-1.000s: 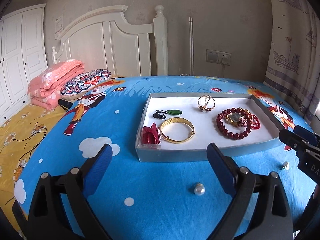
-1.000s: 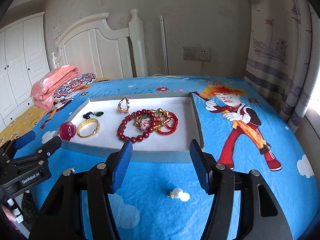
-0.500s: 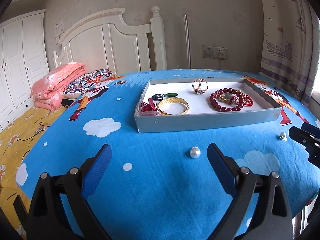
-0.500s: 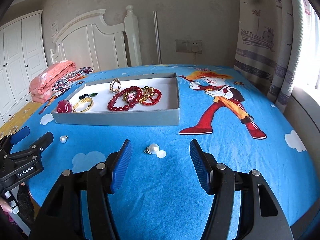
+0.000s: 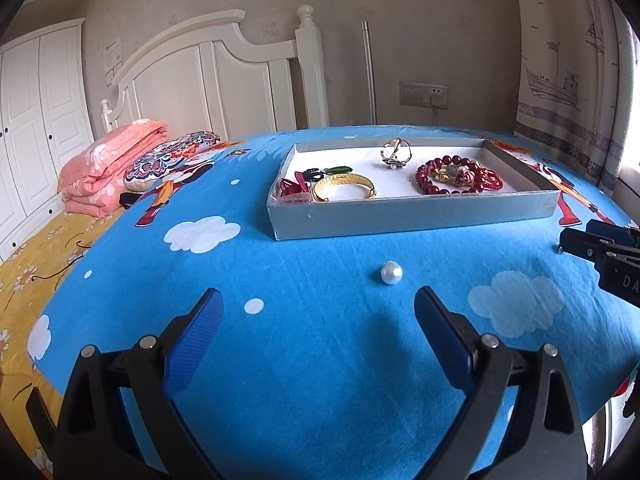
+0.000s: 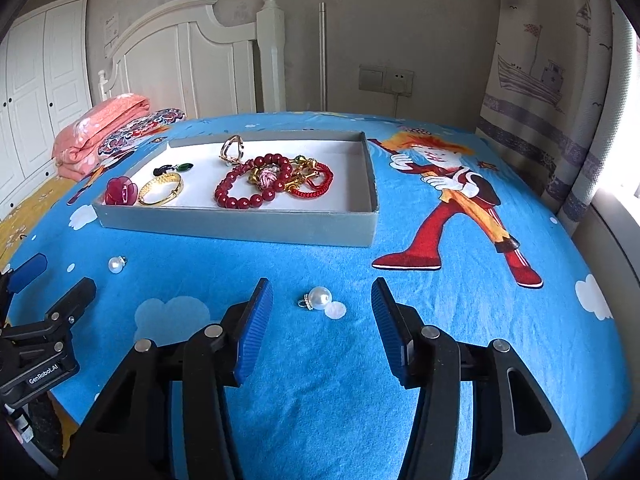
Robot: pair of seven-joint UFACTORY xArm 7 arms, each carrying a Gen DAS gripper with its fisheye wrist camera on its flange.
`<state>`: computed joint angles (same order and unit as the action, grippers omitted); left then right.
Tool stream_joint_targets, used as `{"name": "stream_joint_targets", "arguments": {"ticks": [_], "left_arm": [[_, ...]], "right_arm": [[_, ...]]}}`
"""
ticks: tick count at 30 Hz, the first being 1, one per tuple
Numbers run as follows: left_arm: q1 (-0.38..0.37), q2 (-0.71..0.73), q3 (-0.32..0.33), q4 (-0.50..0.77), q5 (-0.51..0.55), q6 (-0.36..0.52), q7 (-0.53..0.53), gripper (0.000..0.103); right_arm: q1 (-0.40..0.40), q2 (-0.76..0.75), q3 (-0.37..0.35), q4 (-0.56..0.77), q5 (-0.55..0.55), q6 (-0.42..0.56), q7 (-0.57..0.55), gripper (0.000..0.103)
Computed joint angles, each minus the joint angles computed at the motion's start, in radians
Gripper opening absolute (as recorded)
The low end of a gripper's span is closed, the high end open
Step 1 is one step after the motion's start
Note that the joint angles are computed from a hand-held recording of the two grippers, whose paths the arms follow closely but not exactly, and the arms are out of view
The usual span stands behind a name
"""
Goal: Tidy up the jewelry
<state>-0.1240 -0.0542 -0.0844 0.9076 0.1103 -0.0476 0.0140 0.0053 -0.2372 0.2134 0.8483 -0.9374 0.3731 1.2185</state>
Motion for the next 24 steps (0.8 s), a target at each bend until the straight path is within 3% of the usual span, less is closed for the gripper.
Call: {"name": "stream_joint_targets", "arguments": {"ticks": [4, 12, 24], "left_arm": [[-0.012, -0.001, 0.009, 0.0, -0.029, 0.007, 0.022, 0.093], [-0.062, 0.009, 0.039, 0.013, -0.206, 0.045, 0.173, 0.093], [-0.064, 0.016, 0.029, 0.022, -0.308, 0.051, 0.262, 0.093]], "right_arm": [[0.015, 0.027, -0.011, 0.026, 0.046, 0.026, -0.038, 0.04], [0.046, 0.057, -0.034, 0.047, 0.108, 0.063, -0.091, 0.034], [0.05, 0.059, -0.035, 0.049, 0.078, 0.068, -0.076, 0.03]]}}
